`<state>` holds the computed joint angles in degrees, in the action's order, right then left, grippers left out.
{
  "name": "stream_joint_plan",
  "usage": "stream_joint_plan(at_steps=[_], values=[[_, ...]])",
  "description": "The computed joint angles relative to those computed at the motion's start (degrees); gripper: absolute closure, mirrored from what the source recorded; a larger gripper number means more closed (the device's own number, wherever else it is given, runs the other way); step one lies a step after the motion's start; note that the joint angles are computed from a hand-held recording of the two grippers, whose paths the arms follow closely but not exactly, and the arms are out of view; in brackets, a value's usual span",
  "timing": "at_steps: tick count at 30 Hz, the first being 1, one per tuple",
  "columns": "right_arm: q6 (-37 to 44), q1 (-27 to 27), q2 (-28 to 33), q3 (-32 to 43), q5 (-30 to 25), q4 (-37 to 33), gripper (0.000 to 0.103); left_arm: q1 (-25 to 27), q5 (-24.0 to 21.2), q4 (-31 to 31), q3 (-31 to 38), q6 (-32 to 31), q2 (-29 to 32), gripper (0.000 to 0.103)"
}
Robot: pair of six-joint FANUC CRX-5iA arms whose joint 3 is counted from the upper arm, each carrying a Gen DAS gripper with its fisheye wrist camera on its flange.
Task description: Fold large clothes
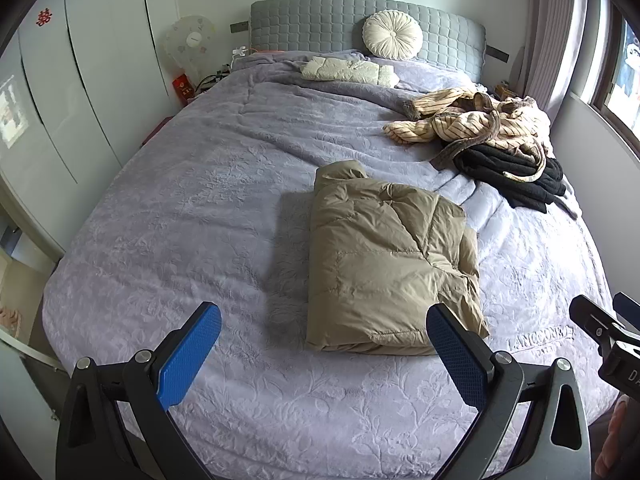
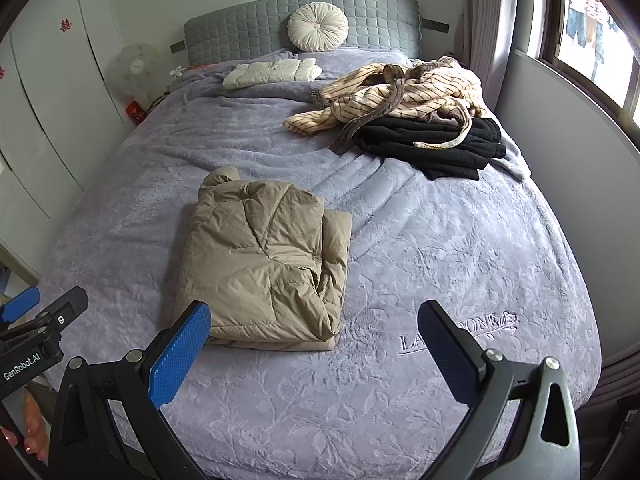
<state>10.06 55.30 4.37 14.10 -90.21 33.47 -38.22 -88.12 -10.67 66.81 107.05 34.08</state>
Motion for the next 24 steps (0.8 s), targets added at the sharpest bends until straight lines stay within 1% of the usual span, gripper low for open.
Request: stream_joint_plan(at_steps=[11,24], values=[[-0.09,-0.02,-0.86,-0.90,-0.08,-0.73,0.000,0.21,-1.75,0.37,3.49,-0.77,2.46,0.000],[0.18,-0.16,-0.92,-0.84,-0.04,-0.89,0.000,0.60,-2.10,0.63,4.10,-1.31,2.96,0.000]])
